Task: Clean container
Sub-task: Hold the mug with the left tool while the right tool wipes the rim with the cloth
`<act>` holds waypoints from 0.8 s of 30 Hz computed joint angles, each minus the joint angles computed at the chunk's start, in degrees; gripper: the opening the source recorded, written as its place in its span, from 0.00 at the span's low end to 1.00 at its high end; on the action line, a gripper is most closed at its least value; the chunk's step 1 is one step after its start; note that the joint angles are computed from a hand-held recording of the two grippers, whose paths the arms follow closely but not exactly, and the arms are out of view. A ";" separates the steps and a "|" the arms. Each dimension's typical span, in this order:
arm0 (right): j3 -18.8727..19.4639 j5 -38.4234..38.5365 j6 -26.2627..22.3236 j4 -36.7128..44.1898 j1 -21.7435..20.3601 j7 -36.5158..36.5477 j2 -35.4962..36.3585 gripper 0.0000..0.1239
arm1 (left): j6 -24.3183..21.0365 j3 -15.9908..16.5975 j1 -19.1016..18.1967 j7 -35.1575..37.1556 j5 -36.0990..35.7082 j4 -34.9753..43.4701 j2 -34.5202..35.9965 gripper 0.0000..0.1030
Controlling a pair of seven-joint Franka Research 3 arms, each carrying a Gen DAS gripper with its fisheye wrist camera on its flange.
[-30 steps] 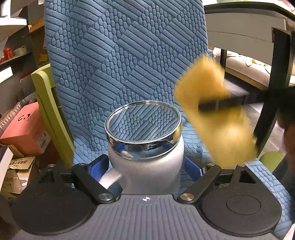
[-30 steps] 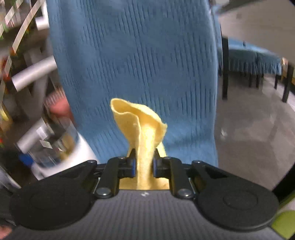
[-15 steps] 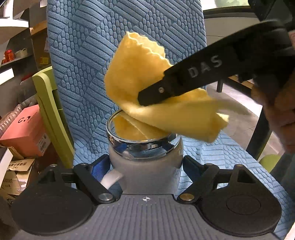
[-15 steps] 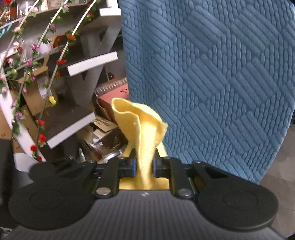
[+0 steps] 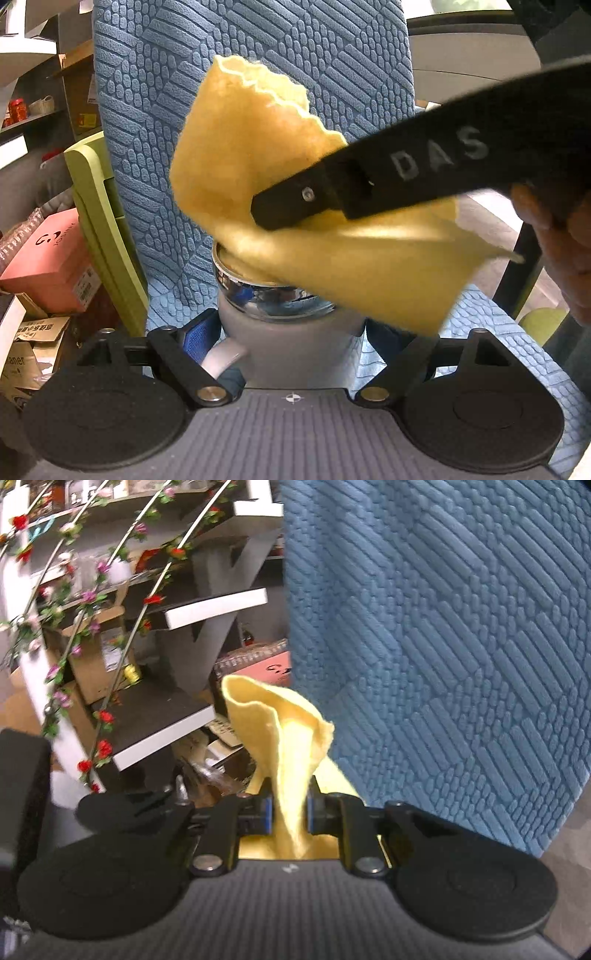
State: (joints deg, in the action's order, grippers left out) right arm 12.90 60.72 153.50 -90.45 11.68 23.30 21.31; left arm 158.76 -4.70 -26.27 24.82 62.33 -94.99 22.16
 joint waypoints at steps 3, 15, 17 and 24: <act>-0.37 -1.03 -0.52 -0.74 0.14 0.04 -0.78 0.13 | 0.16 0.11 -0.06 -0.21 0.30 -0.14 -0.02 0.85; 0.20 -3.02 -5.59 2.07 -0.82 1.94 0.86 0.13 | 1.30 0.62 -0.12 -4.21 3.86 -0.63 -0.07 0.85; -0.34 -3.29 -4.42 0.41 -0.32 1.85 -0.44 0.13 | 1.40 0.50 -0.03 -4.03 3.98 -0.89 -0.26 0.85; -0.45 -3.53 -1.16 1.35 0.65 2.45 0.78 0.14 | 0.91 0.05 -0.23 -3.87 3.88 -1.09 -0.33 0.85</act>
State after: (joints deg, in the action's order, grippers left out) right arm 12.45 57.20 152.34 -89.10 12.32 25.75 22.08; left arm 159.67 -4.65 -26.51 20.95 66.22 -96.08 21.83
